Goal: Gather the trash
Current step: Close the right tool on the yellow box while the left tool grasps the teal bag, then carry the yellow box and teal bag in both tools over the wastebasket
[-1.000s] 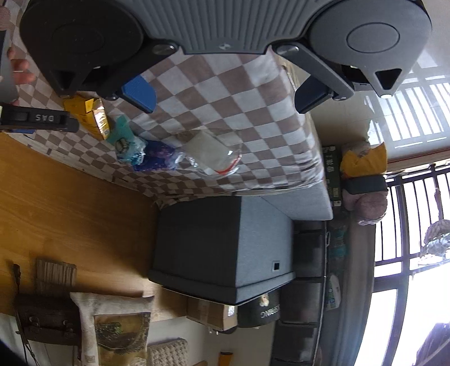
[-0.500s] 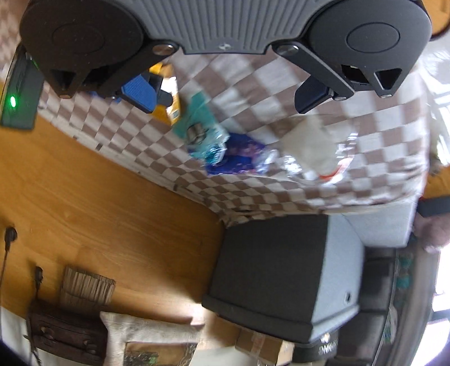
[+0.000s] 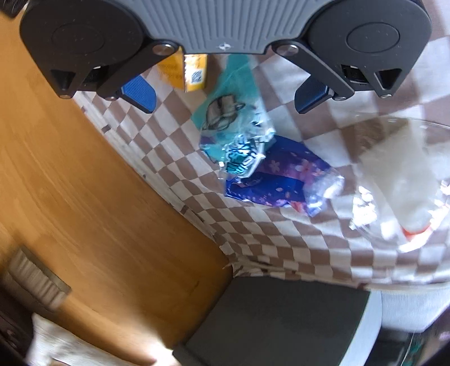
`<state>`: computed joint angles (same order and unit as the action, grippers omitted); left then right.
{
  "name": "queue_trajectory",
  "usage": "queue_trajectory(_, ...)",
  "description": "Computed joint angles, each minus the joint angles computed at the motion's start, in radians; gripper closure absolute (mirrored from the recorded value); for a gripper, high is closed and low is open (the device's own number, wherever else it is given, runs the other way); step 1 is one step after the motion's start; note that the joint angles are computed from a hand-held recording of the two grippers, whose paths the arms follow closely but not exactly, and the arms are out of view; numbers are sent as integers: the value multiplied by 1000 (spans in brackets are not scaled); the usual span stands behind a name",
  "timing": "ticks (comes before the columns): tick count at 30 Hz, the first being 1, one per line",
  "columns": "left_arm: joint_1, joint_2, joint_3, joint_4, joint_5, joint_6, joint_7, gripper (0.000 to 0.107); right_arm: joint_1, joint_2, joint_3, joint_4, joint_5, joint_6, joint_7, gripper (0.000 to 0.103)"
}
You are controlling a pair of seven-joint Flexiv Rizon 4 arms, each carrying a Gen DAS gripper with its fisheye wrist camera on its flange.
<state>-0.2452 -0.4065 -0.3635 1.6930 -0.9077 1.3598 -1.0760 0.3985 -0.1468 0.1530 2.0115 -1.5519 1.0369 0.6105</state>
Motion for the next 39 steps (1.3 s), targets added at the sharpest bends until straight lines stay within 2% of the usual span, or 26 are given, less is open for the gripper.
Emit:
queue_trajectory(2, 1, -23, -9, -24, -12, -9, -14, 4, 5, -4, 4, -4, 29, -5, -27, 46)
queue_trajectory(5, -2, -48, -19, -47, -26, -6, -47, 8, 10, -2, 5, -1, 38, -2, -44, 47)
queue_trajectory(7, -11, -63, -11, -63, -10, -12, -78, 23, 6, 0, 1, 1, 31, 10, -40, 48)
queue_trajectory(8, -23, -69, 7, -71, 21, -11, -103, 26, 4, 1, 0, 3, 27, 17, -35, 48)
queue_trajectory(11, -34, -79, 33, -85, 102, -14, -142, 45, -3, 4, -1, 6, 17, 34, -20, 49)
queue_trajectory(12, -36, -80, 42, -88, 125, -20, -166, 56, -3, 4, -1, 6, 16, 35, -20, 49)
queue_trajectory(15, -23, -74, 30, -75, 156, 8, -175, 61, -4, 3, -1, 5, 14, 38, -19, 49)
queue_trajectory(18, 20, -51, -27, -35, 144, 54, -113, 63, -4, 7, 1, 6, 18, 32, -21, 50)
queue_trajectory(21, 79, -8, -109, 22, 78, 108, -8, 63, -3, 12, 3, 8, 16, 23, -18, 50)
queue_trajectory(25, 129, 66, -177, 95, -50, 163, 151, 63, 10, 24, 13, 7, 13, -26, -16, 50)
queue_trajectory(28, 157, 131, -218, 151, -201, 204, 299, 64, -1, 26, 6, 0, -35, 13, 28, 50)
queue_trajectory(32, 151, 210, -213, 210, -361, 254, 467, 64, 5, 27, 14, -17, -58, 10, 17, 50)
queue_trajectory(35, 127, 264, -166, 256, -419, 280, 519, 64, 0, 20, 11, -37, -107, 56, 50, 50)
queue_trajectory(36, 116, 279, -153, 267, -454, 294, 552, 64, 4, 16, 13, -45, -111, 57, 42, 50)
queue_trajectory(39, 85, 319, -100, 310, -466, 323, 590, 64, 30, -2, 21, -71, -104, 28, -9, 50)
